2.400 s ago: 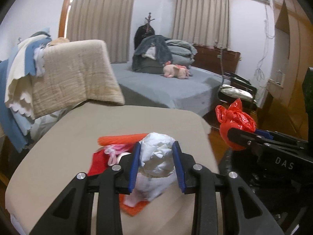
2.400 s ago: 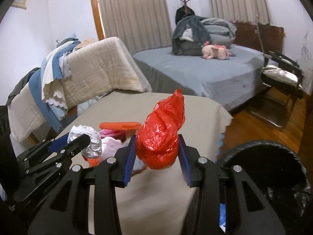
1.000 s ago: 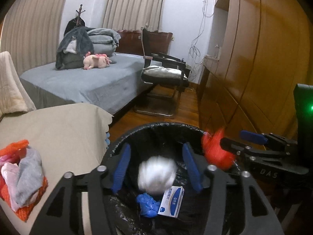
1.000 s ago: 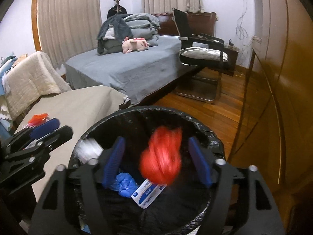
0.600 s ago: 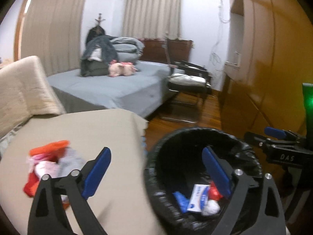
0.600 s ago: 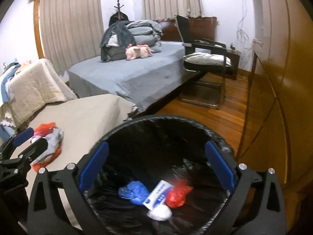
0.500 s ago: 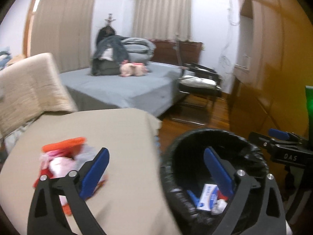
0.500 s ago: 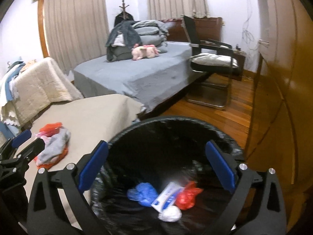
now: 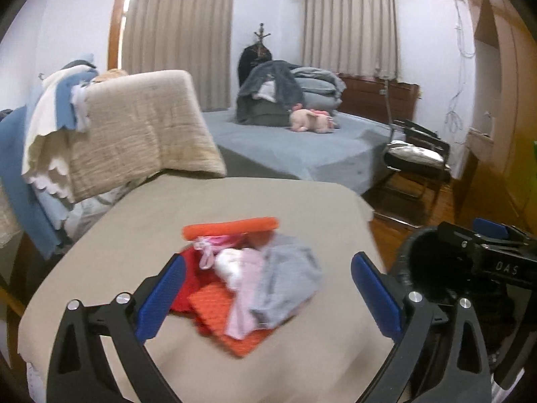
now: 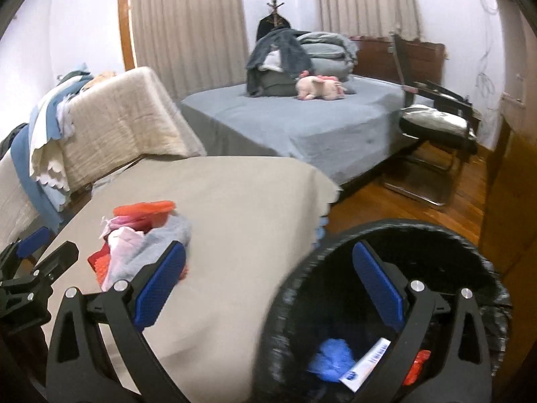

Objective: Collect trash
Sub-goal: 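Return to the table and grasp the grey cloth with the right tool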

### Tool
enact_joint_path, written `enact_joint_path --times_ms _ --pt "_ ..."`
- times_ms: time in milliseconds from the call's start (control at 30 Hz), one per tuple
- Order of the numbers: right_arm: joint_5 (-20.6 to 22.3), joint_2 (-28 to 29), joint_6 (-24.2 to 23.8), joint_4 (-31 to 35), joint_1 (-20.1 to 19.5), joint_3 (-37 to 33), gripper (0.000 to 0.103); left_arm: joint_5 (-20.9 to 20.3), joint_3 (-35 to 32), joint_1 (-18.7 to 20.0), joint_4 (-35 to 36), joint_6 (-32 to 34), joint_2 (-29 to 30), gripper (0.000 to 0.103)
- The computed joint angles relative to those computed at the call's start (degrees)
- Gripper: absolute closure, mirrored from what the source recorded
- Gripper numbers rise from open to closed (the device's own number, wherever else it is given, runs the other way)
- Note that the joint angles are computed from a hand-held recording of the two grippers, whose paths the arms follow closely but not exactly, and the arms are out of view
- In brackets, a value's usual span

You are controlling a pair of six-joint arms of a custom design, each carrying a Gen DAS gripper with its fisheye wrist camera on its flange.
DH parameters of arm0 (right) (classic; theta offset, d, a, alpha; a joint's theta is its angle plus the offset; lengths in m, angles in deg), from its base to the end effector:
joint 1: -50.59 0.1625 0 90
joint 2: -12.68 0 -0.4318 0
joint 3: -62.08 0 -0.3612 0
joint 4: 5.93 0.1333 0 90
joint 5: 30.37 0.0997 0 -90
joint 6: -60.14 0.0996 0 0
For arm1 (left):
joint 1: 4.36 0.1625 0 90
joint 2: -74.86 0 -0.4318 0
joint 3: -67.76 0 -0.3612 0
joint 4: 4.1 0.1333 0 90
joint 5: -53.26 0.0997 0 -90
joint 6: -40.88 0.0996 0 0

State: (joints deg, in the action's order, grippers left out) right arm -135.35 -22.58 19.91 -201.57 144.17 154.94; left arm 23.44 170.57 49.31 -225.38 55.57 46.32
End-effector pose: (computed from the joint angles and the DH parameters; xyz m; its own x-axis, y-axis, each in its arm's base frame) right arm 0.1501 -0.6763 0.1166 -0.7183 -0.3306 0.6122 -0.6623 0.5944 -0.4561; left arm -0.1625 -0.5918 0.0778 -0.7227 -0.1709 -0.6697 0.5230 0.4983 -0.6916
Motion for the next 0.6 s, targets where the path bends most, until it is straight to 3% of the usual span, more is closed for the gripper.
enact_joint_path --times_ms 600 --pt "-1.8 11.8 -0.1 8.2 2.8 -10.8 0.006 1.5 1.9 6.2 -3.6 0.6 -2.0 0.008"
